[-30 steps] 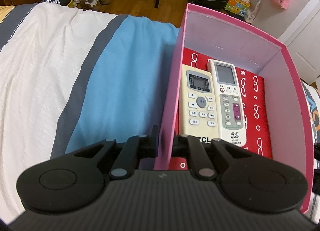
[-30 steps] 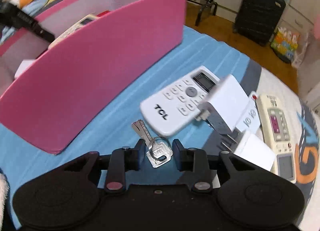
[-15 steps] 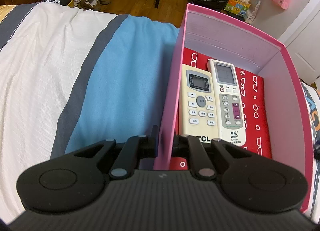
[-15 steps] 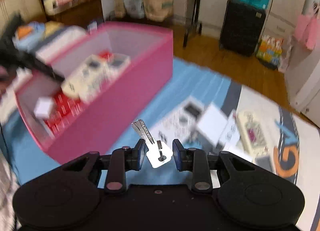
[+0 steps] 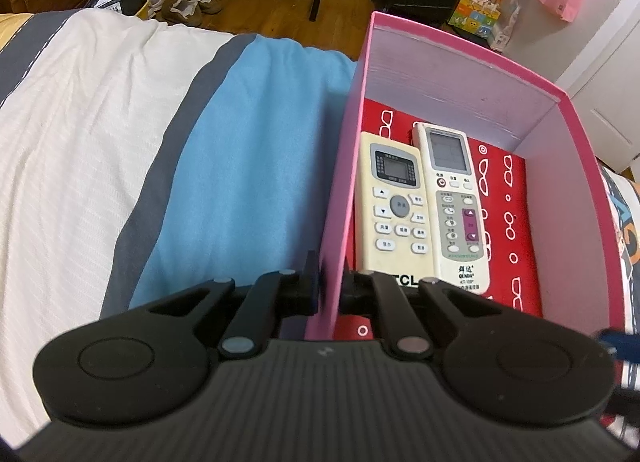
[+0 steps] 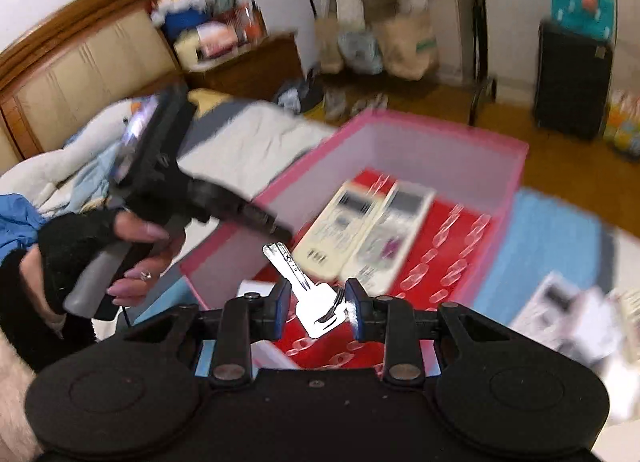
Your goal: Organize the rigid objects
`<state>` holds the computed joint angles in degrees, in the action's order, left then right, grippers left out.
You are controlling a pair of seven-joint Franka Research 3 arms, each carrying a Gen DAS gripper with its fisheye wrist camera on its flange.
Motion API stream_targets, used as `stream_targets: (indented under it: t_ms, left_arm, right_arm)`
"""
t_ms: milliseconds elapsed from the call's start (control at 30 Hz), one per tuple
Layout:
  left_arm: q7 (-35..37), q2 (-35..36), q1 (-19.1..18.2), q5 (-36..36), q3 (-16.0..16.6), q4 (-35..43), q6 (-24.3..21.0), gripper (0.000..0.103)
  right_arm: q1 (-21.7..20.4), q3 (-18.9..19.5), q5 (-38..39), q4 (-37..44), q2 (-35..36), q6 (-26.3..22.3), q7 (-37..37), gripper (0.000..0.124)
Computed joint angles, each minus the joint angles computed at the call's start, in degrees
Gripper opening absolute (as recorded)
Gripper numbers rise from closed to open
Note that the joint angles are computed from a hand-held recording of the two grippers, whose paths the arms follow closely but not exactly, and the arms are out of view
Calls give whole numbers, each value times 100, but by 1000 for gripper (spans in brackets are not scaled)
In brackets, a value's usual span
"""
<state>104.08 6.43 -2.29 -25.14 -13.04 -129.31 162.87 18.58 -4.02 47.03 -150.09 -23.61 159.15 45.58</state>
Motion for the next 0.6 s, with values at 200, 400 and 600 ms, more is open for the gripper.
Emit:
stream_targets:
  t_ms: [200,400,600]
  left_arm:
    - [99,3,7,11,-20,3,35,6]
    - [192,11,21,-106,-27,22,3,6]
    - [74,44,23,-11,-8,75,-41,7]
  right_arm:
    - [-245,555,-933,334,897,390,1389,35]
    - [23,-17,415,275,543,-23,572,51]
    - [-147,-200,524,-325,-695,570,-38,71]
